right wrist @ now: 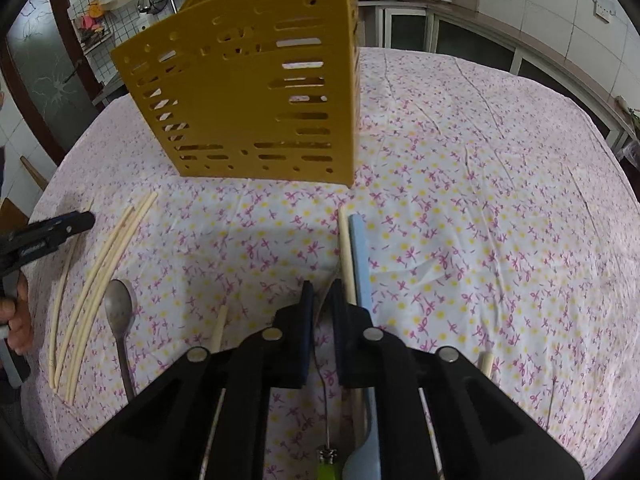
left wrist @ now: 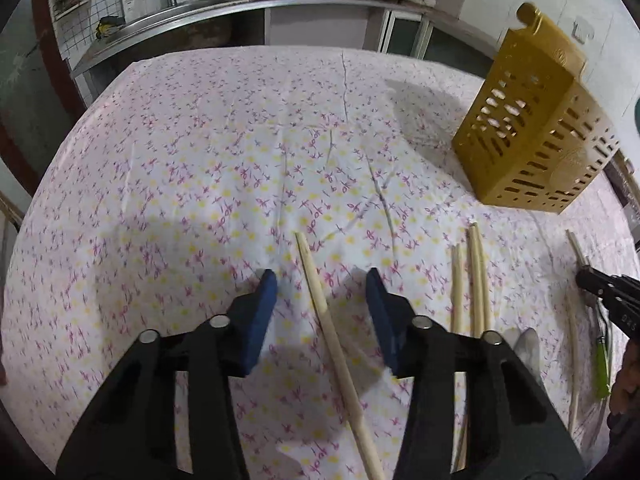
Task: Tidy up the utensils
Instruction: 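Close the left tool on a single wooden chopstick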
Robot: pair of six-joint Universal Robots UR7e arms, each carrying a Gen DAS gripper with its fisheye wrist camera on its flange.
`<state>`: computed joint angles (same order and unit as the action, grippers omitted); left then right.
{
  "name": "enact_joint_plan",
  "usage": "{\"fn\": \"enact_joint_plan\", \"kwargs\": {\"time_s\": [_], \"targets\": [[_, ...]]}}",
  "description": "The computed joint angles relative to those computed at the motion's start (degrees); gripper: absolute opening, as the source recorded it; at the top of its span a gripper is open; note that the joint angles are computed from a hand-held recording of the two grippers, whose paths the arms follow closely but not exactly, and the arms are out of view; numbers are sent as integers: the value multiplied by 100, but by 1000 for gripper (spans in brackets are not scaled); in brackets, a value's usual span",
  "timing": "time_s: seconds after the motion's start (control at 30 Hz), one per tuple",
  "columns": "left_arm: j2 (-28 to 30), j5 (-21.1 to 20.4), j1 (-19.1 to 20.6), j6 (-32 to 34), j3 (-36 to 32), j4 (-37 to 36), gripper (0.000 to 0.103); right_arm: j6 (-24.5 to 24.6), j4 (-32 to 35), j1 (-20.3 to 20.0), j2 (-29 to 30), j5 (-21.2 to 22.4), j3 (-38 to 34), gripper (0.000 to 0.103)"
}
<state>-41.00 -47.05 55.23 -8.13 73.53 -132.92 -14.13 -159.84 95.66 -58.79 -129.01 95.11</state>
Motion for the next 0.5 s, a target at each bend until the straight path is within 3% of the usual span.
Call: {"fn": "enact_joint_plan", "kwargs": {"time_s": [0.03,0.1,0.17,0.5], "targets": [[64,65,-2,13,-123,122,34,5,11,-10,-13,22,3,10],[156,149,6,-75,-346,398,16,-4,21,-21,-27,52,13,10],[169,92,-4,-86,-444,499,7,-20,50,-64,-96,109,37,10],[402,152,10,4,-817,982,8,-50,118,-185,-255,324,59,10]]}}
